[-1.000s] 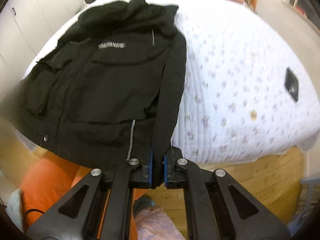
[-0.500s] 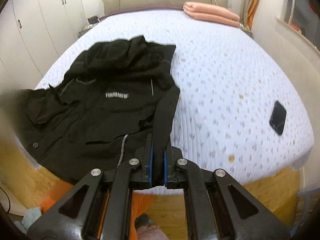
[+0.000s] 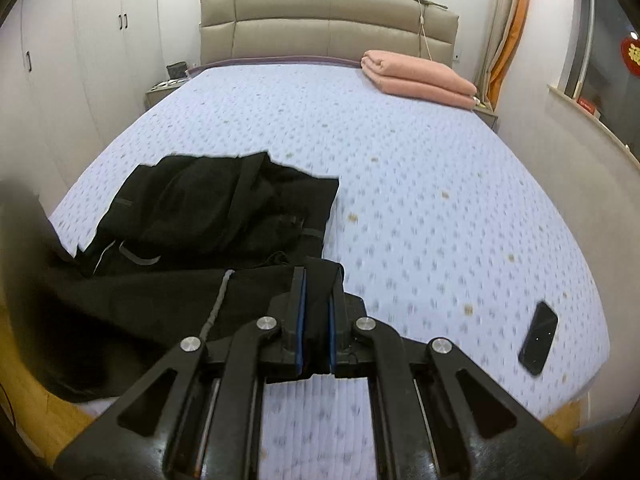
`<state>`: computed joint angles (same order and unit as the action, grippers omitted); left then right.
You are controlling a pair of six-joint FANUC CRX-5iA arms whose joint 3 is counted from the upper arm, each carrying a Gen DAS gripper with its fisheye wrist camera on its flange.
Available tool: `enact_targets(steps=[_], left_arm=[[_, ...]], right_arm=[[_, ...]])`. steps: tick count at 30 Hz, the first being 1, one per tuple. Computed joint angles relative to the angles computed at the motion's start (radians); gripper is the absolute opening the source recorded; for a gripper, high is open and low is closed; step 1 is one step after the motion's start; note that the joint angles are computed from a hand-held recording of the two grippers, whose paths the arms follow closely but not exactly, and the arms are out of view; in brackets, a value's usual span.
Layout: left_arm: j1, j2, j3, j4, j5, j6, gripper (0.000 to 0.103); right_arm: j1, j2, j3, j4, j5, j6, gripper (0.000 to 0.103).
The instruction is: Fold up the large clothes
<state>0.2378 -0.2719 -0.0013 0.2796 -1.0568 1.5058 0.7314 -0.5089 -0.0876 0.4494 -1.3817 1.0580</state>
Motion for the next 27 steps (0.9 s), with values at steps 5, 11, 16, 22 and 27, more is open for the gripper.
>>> enact_targets(steps=[5,11,16,22,27], left_arm=[[-0.066,0.169,0.149,-0.116,0.011,0.078,0.009],[-0.106,0.375,0.317,-0.21,-0.013,0.137,0.01],[-0.101,0.563,0.45,-0.195,-0.019,0.134,0.011],[-0.088,0.715,0.534,-0.138,-0.01,0.069,0.012],[-0.069,0.752,0.572,-0.081,-0.074,-0.038,0.017]], right_arm=[[-0.137,0.139,0.07,-0.07,0.1,0.087,0.006],[-0.233,0.312,0.154,-0.115,0.156,0.144,0.006],[-0.299,0.505,0.254,-0.149,0.199,0.194,0.007],[-0.333,0.702,0.38,-0.182,0.202,0.289,0.008],[-0.34,0.749,0.431,-0.21,0.149,0.372,0.008]])
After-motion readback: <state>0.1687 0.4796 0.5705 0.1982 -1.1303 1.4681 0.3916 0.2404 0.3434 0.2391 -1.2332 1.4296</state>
